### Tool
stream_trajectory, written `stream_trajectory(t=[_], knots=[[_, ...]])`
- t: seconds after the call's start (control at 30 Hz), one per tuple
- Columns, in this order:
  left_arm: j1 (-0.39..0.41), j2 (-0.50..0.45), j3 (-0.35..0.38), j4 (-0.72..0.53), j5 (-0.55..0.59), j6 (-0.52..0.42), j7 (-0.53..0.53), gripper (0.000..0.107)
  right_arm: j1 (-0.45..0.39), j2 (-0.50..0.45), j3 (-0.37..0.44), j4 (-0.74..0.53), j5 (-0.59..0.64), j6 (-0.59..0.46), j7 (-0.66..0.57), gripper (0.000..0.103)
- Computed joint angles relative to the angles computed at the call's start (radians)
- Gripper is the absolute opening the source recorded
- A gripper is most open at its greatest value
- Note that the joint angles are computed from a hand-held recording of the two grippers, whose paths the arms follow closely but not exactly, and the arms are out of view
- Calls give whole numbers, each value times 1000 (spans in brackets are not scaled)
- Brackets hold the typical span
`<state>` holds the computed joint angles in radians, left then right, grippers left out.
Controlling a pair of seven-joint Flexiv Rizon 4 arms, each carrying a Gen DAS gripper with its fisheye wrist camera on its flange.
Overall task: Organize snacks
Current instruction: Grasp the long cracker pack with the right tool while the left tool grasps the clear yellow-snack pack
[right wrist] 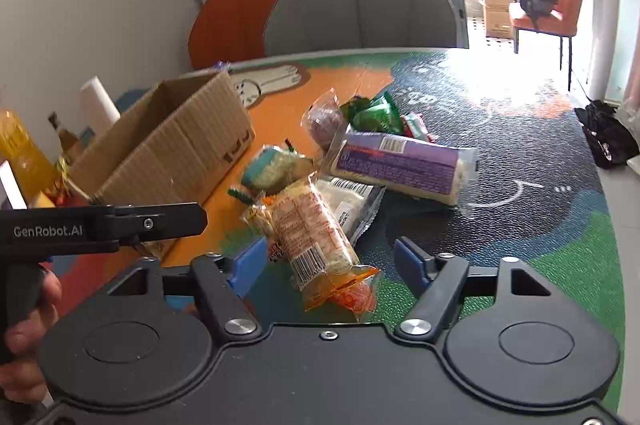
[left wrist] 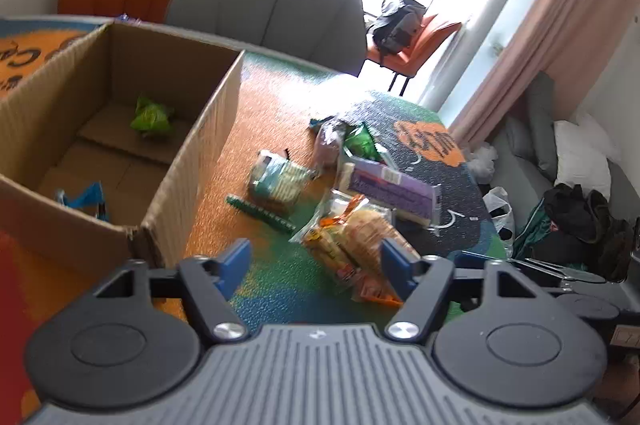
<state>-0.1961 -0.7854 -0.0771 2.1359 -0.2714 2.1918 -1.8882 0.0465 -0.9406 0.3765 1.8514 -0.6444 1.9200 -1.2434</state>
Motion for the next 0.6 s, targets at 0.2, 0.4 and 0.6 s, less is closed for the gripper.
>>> stream_trajectory(t=[0.2,0.4,0.6], knots=[[19,-25,-13,-13,4,1,-30,64,35,-27,-9,-44,-6,-62,-39,55],[29,-44,-22,-46,23,-31,-25,64,19,-38,30,-60,46,-104,-89,33],[46,-74,-39,-100,50,-71,-10,64,24,-25,18,-47,102,-86,-91,33]])
